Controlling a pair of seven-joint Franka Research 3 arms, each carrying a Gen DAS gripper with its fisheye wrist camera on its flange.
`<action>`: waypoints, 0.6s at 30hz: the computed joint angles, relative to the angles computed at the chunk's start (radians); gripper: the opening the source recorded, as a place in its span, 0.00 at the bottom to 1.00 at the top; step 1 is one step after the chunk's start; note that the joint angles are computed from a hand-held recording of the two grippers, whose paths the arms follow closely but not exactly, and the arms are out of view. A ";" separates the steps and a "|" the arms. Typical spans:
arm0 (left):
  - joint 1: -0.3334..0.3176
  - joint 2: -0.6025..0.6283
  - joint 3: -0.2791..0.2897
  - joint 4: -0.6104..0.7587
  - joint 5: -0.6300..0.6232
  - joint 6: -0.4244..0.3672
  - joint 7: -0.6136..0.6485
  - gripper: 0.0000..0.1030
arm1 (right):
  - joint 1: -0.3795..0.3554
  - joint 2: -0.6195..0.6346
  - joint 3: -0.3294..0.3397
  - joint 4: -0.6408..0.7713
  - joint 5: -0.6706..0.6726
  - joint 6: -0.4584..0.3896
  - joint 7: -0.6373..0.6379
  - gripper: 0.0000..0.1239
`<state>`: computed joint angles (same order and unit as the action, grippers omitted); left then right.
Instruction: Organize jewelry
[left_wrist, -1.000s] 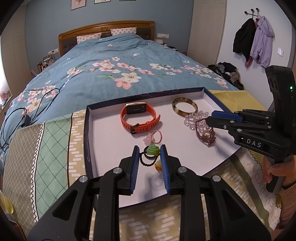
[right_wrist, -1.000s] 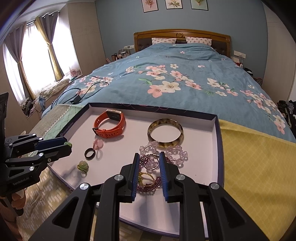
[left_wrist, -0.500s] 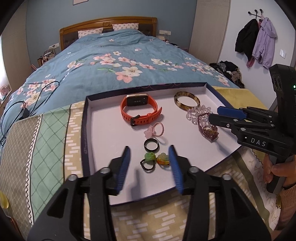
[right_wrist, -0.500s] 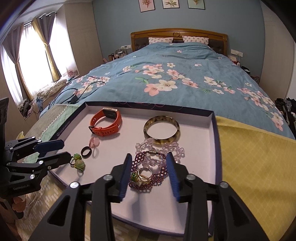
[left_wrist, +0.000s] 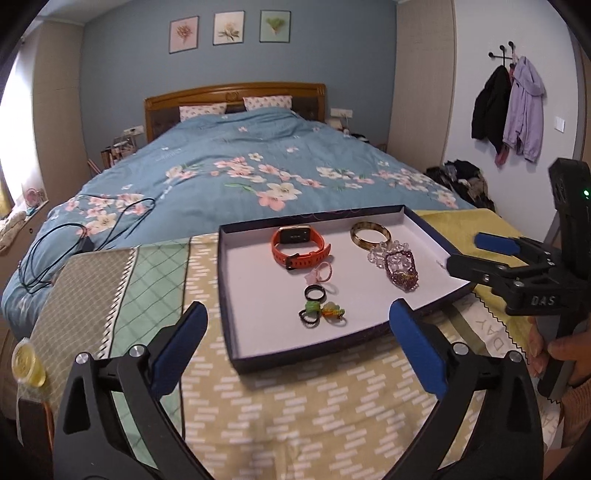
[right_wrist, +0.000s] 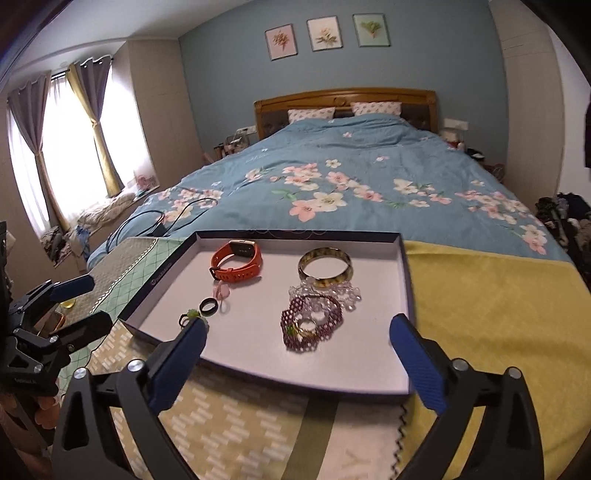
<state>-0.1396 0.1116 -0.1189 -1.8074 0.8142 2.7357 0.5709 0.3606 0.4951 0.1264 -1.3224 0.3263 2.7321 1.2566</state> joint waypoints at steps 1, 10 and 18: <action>-0.006 -0.015 0.005 -0.015 0.035 -0.004 -0.041 0.94 | 0.007 -0.017 -0.005 -0.031 -0.006 0.030 0.001 0.77; 0.013 -0.147 -0.038 -0.115 0.335 -0.045 -0.375 0.94 | 0.039 -0.172 -0.004 -0.302 -0.027 0.309 0.013 0.77; 0.029 -0.231 -0.105 -0.174 0.506 -0.132 -0.548 0.94 | 0.052 -0.257 0.019 -0.446 0.038 0.521 -0.065 0.77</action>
